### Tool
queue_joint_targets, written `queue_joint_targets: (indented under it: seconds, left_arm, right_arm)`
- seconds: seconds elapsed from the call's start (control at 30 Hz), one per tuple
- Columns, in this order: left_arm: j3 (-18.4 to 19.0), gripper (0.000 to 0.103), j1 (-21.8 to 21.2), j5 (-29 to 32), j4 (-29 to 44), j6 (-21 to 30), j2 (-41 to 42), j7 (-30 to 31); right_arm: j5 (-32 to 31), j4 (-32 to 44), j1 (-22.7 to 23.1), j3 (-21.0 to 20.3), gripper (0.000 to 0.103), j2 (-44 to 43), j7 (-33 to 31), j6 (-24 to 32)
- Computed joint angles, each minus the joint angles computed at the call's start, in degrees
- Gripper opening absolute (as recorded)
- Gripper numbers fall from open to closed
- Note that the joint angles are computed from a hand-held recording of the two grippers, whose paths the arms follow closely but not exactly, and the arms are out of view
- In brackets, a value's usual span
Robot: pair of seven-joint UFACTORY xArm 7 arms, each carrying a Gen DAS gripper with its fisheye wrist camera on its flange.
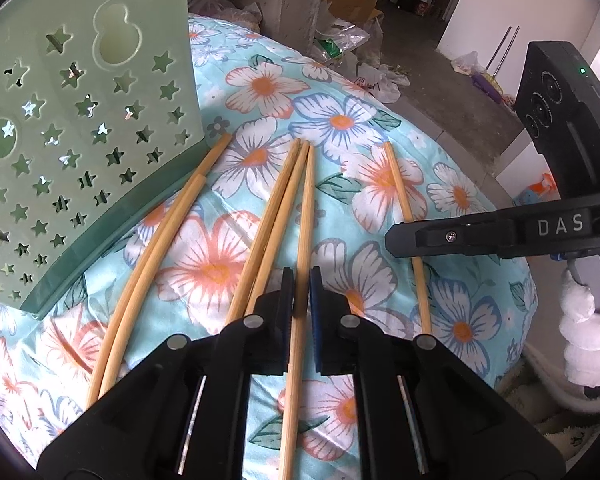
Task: Organize utensils
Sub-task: 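Close the left gripper on one wooden chopstick while the right closes on another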
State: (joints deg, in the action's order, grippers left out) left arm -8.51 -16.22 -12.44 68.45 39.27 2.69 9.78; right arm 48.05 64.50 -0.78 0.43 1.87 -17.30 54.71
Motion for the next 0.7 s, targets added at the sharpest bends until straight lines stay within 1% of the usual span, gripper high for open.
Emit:
queue_joint_targets:
  seconds: [0.1,0.27,0.4,0.7]
  left_arm:
    - [0.00,0.008,-0.10,0.53,0.23,-0.08,0.26,-0.67]
    - [-0.24,0.008,-0.79,3.46,2.86,0.07,2.63,-3.10]
    - [-0.26,0.008,-1.01,5.10,3.07,-0.33,3.05,-3.90]
    - [-0.41,0.008,-1.32,6.31,2.66,-1.09,3.11,-4.93]
  right_arm:
    - [-1.37,0.35,0.28,0.18,0.016,0.06,0.87,-1.05]
    - [-2.06,1.59,0.18,0.40,0.017,1.47,1.84,-1.48]
    - [-2.06,2.42,0.09,0.74,0.017,2.45,2.66,-1.97]
    - [-2.53,3.18,0.01,1.36,0.016,3.33,4.26,-3.04]
